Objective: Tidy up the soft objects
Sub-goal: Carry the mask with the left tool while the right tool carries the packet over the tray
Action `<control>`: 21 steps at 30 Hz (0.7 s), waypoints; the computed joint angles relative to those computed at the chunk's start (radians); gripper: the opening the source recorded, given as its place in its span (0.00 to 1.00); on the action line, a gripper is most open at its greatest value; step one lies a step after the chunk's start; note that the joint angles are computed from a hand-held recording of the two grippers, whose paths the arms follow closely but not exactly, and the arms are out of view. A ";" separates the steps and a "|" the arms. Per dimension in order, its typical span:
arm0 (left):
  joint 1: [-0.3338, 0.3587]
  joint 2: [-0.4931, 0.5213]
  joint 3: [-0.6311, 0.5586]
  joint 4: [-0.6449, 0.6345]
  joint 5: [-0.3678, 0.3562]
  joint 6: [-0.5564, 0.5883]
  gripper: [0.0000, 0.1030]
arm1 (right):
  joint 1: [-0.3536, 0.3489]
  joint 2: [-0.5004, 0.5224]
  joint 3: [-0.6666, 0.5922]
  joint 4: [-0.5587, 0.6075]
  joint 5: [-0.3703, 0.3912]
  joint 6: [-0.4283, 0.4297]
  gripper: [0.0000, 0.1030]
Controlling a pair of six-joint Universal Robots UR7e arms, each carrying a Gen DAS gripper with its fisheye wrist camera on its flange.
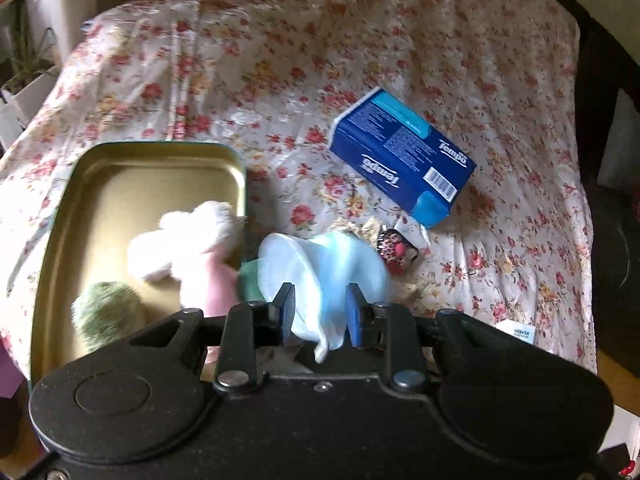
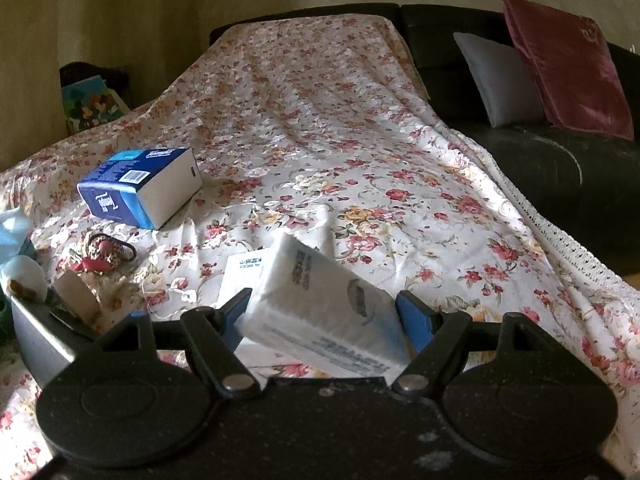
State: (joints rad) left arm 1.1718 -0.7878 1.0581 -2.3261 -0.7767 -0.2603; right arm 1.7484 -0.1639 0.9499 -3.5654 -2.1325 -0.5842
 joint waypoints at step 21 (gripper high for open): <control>-0.008 -0.083 0.217 0.035 -0.058 0.018 0.63 | 0.031 -0.100 0.042 0.357 -0.091 0.198 0.96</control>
